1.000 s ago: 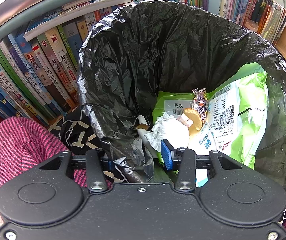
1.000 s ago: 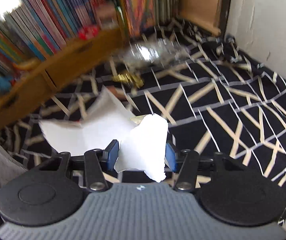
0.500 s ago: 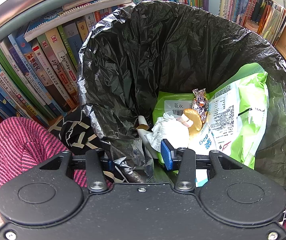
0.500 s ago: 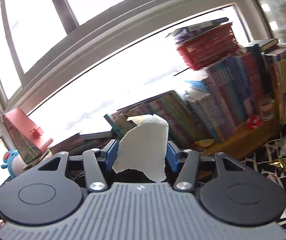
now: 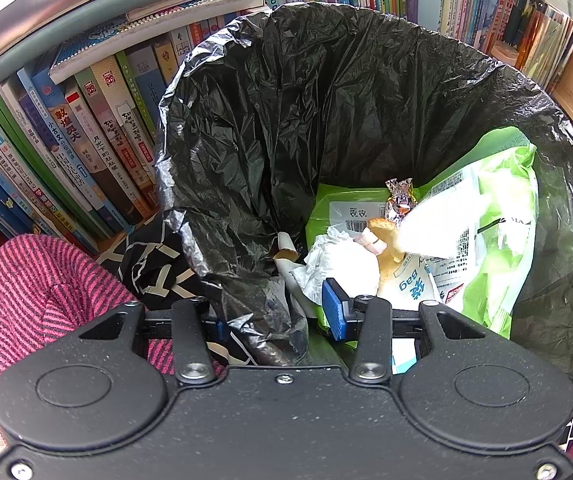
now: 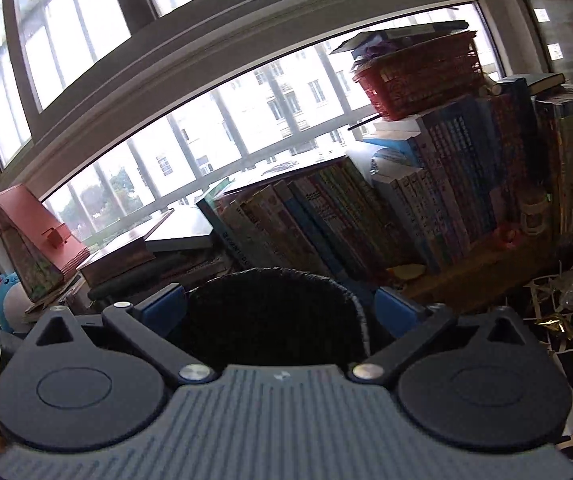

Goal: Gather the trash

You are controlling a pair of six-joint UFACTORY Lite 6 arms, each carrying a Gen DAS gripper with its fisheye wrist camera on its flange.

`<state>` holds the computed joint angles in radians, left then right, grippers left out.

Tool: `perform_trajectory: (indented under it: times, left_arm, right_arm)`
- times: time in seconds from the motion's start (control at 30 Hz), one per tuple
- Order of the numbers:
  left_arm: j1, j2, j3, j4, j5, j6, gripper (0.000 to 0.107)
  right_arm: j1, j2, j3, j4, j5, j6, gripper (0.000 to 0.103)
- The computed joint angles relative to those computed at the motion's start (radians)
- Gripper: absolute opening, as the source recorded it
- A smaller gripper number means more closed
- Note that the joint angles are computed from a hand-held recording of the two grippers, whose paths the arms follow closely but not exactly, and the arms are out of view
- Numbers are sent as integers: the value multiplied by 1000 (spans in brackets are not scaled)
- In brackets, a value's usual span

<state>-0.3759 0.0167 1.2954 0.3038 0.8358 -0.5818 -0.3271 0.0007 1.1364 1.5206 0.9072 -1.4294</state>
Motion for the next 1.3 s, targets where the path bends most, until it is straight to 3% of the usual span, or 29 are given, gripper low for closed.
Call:
perform_trajectory:
  times: [0.23, 0.5, 0.73, 0.9, 1.07, 1.17, 1.3]
  left_arm:
    - [0, -3, -3, 2, -1, -1, 42]
    - [0, -2, -2, 1, 1, 3, 42]
    - [0, 2, 3, 7, 2, 1, 42]
    - [0, 4, 5, 6, 4, 3, 42]
    - [-1, 1, 1, 10, 3, 2, 42]
    - [-1, 1, 0, 11, 3, 1, 42]
    - [-2, 0, -1, 12, 3, 0, 42]
  right_arm:
    - [-41, 147, 28, 80, -409, -158, 103]
    - [-87, 455, 150, -33, -612, -43, 103]
    - [-73, 590, 199, 44, -658, -129, 103]
    - [-63, 612, 171, 237, -631, -317, 103]
    - [-45, 626, 170, 264, -613, -360, 94]
    - [-37, 637, 191, 161, -622, -260, 85]
    - [-32, 648, 210, 5, -633, -96, 49]
